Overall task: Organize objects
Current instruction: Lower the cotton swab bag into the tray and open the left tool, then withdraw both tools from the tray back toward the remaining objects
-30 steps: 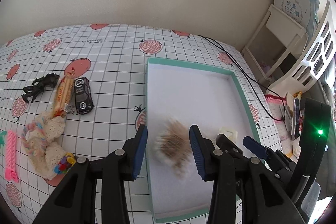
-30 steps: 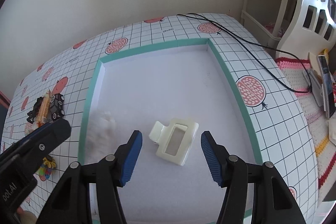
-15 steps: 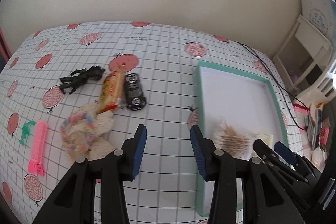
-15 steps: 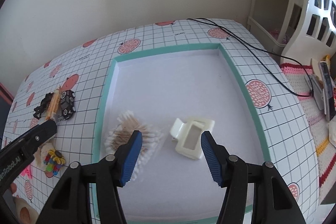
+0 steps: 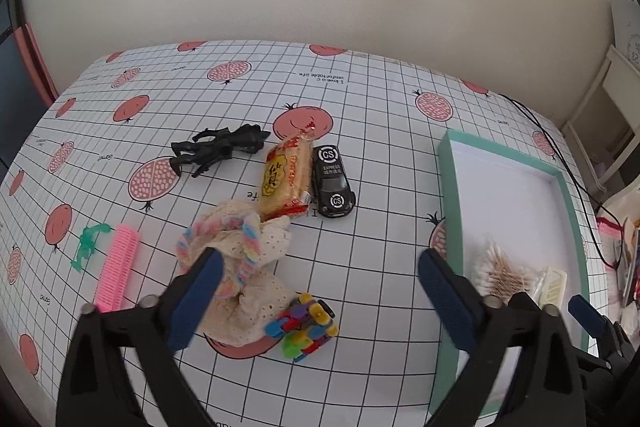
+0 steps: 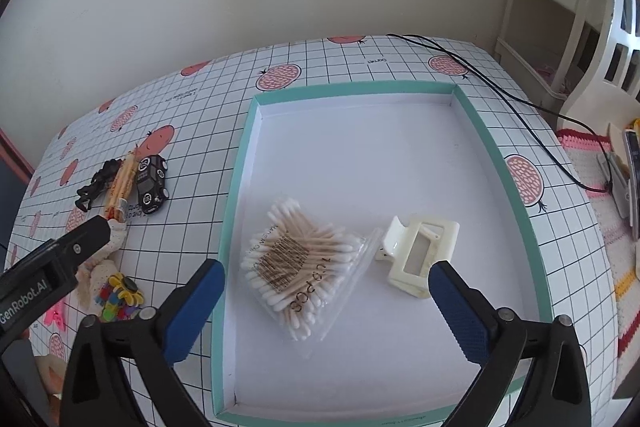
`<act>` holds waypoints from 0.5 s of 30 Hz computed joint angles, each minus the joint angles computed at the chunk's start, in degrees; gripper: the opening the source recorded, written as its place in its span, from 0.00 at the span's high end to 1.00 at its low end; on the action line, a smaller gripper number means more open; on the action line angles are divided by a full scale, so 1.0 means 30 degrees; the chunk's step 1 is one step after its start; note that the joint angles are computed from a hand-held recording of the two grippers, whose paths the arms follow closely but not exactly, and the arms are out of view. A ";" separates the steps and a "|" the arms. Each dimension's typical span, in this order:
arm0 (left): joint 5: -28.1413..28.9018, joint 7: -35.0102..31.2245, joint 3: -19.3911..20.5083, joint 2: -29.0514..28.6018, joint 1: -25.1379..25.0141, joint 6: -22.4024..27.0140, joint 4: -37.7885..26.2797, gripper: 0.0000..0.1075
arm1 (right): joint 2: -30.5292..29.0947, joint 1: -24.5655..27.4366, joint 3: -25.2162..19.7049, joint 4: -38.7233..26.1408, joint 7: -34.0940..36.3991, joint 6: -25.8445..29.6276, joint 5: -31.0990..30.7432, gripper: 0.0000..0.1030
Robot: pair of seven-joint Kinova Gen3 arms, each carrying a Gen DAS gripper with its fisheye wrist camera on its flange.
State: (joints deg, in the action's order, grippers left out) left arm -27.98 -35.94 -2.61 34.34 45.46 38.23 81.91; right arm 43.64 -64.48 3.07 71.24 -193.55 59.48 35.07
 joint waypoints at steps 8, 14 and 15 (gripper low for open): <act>-0.0344 0.0089 -0.0018 0.0075 0.0143 0.0212 -0.0110 0.04 | -0.0105 0.0142 -0.0046 0.0287 -0.0195 -0.0294 -0.0161 0.00; -0.0506 0.0373 -0.0178 -0.0020 0.0254 0.0030 0.0050 0.04 | -0.0097 0.0230 -0.0117 0.0283 -0.0046 -0.0374 -0.0262 0.00; -0.0547 0.0455 -0.0218 -0.0047 0.0272 -0.0026 0.0090 0.04 | -0.0112 0.0211 -0.0094 0.0311 -0.0073 -0.0434 -0.0239 0.00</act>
